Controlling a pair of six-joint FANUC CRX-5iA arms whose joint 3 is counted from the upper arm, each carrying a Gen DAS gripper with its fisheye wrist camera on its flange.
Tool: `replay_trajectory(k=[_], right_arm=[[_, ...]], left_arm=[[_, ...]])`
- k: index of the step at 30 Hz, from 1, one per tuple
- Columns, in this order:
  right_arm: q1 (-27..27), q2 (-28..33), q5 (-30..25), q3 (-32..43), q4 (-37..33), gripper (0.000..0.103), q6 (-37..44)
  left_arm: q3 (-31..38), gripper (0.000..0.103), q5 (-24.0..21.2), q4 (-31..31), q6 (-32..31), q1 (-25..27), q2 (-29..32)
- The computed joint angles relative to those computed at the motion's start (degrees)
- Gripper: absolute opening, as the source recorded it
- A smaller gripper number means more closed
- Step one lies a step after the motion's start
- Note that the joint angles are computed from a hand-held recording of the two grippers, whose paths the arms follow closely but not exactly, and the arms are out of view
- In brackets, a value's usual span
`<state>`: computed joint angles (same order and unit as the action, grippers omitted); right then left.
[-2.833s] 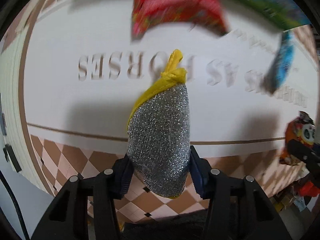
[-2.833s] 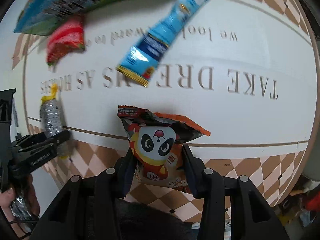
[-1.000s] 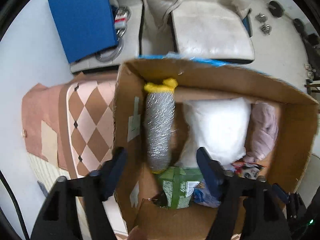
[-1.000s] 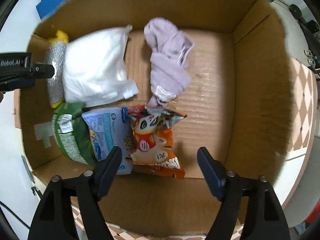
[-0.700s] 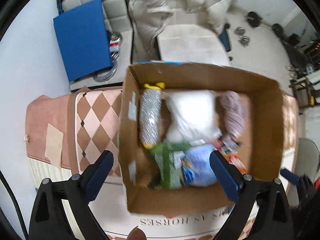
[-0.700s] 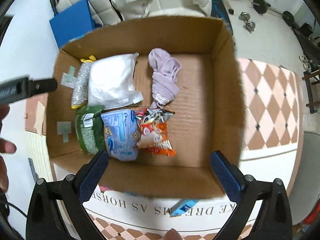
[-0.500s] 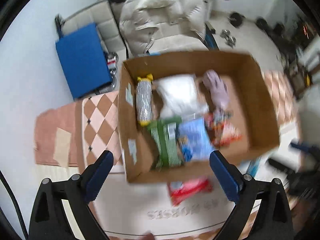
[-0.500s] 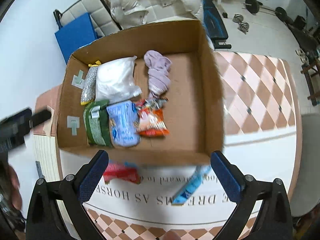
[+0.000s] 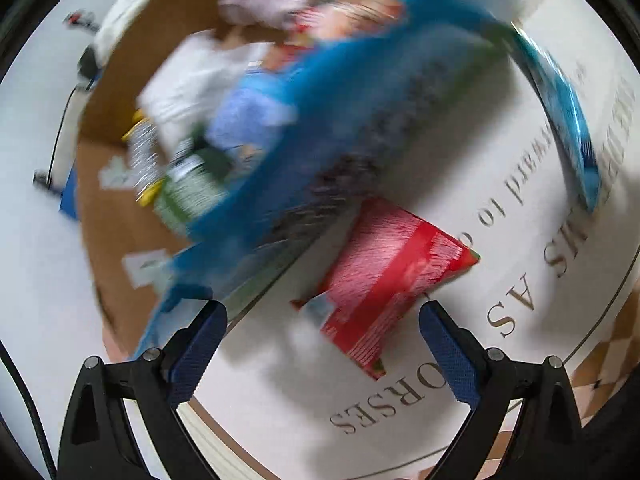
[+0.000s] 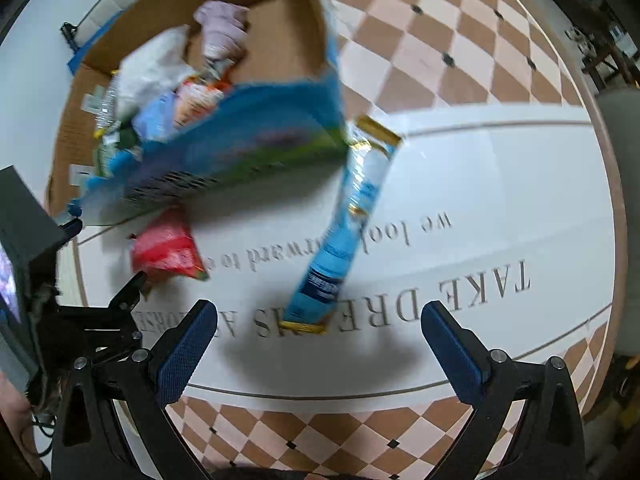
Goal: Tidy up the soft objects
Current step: 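Grasp the red snack bag with the left tool while the right tool grasps the blue tube snack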
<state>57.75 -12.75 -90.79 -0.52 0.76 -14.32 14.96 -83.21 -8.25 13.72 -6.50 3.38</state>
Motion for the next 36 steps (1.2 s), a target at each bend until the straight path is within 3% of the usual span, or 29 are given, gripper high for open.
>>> replay_trajectory(k=[3, 6, 7, 8, 11, 16, 18, 21, 22, 23, 24, 26, 31, 36], right_arm=[[0.62, -0.84, -0.41, -1.51, -0.37, 0.103, -1.11], [0.74, -2.0, -0.05, -3.06, -0.5, 0.103, -2.12], [0.29, -2.03, 0.38, -3.42, -0.76, 0.103, -2.22], [0.11, -2.21, 0.75, -3.77, -0.85, 0.103, -2.44], [-0.9, -2.49, 2.24, -4.79, -1.28, 0.102, -2.78], [-4.39, -0.93, 4.02, -5.69, -3.59, 0.096, -0.82], [-5.94, 0.26, 4.22, -5.66, -4.87, 0.091, 0.48], [-7.78, 1.63, 4.65, -5.7, -6.77, 0.081, 2.7], [-8.58, 2.27, 4.61, -5.56, -7.94, 0.069, 4.0], [-9.08, 2.77, 4.55, -5.38, -8.96, 0.058, 5.08], [-8.89, 3.27, 4.0, -5.02, -8.95, 0.058, 5.66], [-8.6, 3.91, 3.1, -4.18, -9.38, 0.035, 7.34], [-5.93, 3.76, 1.33, -3.43, -12.88, 0.032, 10.26], [-2.0, 1.25, 1.64, -5.14, -13.9, 0.032, 8.1]], left_arm=[[-2.19, 0.099, 1.42, -2.14, -1.6, -1.39, -0.71], [-1.63, 0.096, -0.67, -3.44, 0.12, -2.21, 0.5], [-1.03, 0.09, -1.89, -3.55, 1.28, -2.29, 1.11], [-0.06, 0.073, -3.65, -4.07, 3.34, -2.47, 2.0], [1.6, 0.066, -6.2, -4.4, 11.38, -2.09, 3.41], [8.32, 0.061, -20.52, -4.4, 26.49, 0.59, 8.14], [11.54, 0.061, -28.49, -2.25, 33.39, 3.19, 11.23], [13.56, 0.061, -34.99, 1.03, 39.94, 6.39, 14.22], [13.74, 0.061, -36.09, 2.06, 41.49, 7.21, 14.77], [13.41, 0.061, -36.74, 2.88, 42.07, 8.14, 14.97], [13.11, 0.061, -36.9, 3.13, 41.86, 8.59, 14.98], [11.88, 0.061, -35.86, 2.61, 40.04, 8.96, 14.2], [10.8, 0.061, -34.19, 0.4, 37.58, 8.74, 13.38], [15.45, 0.062, -39.39, 5.14, 40.66, 13.53, 18.3]])
